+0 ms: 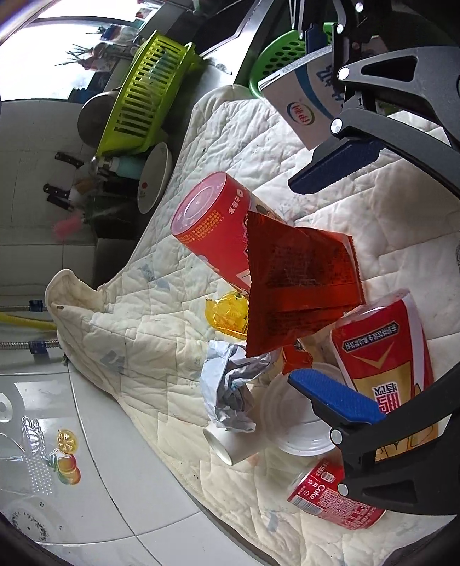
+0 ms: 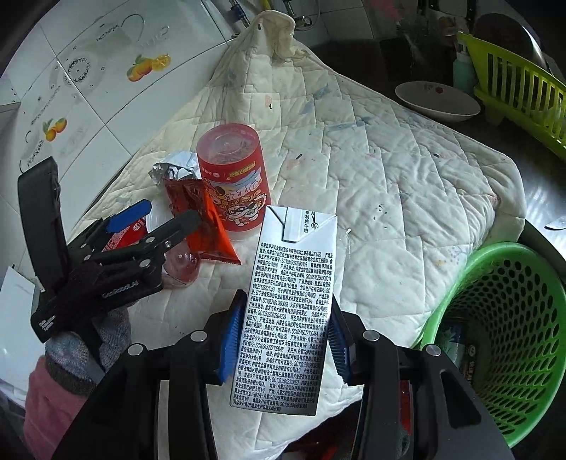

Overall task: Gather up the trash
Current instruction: 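Carry the milk carton to the basket while the left tool grasps the red snack bag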

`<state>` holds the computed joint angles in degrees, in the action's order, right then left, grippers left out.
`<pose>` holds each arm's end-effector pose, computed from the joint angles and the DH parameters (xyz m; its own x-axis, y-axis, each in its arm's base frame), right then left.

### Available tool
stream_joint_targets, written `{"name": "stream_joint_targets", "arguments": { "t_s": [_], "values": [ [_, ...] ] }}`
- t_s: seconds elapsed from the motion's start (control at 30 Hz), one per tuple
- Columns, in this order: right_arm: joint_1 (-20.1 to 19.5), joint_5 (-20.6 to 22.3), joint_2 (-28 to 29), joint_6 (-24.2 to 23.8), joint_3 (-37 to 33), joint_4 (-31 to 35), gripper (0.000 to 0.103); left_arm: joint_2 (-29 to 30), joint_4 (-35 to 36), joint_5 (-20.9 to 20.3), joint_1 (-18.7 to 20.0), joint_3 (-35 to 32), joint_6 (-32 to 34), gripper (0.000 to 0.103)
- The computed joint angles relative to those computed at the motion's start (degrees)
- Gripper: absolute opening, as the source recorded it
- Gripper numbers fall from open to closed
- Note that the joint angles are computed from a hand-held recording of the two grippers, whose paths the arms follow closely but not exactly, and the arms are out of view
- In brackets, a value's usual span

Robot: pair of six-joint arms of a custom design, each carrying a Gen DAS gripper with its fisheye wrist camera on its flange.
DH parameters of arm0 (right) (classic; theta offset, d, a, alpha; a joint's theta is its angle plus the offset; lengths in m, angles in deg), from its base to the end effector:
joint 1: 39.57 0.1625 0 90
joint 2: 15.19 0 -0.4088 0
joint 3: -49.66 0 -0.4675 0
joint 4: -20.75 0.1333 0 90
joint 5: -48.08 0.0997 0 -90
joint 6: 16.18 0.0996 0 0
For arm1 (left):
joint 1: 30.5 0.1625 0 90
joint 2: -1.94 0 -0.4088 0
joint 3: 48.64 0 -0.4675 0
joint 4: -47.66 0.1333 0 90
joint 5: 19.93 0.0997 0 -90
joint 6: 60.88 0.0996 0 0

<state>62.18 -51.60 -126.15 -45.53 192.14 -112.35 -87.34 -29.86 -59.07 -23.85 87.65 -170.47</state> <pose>0.1894 -0.3382 0.2237 -0.7494 -0.6163 0.2420 -0.6503 0.7538 -0.0942 -0.2938 -0.2462 0.1115 -0.6731 -0.2915 -0.6796 0.3874 0.6439 -0.6598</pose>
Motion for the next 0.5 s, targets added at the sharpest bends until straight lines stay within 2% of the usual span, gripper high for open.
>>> {"name": "stream_joint_targets", "arguments": {
  "t_s": [0.23,0.4,0.5],
  "values": [
    [-1.23,-0.06,-0.8,-0.59,0.27,0.68,0.042,0.58,-1.32,0.9,3.24,-0.22,0.15,0.098],
    [-1.85,-0.24,-1.01,-0.82,0.6,0.62,0.042,1.12,-1.65,1.47,4.1,-0.3,0.18,0.097],
    [-2.31,-0.2,-1.66,-1.13,0.97,0.74,0.042,0.71,-2.79,1.83,3.95,0.23,0.9,0.088]
  ]
}}
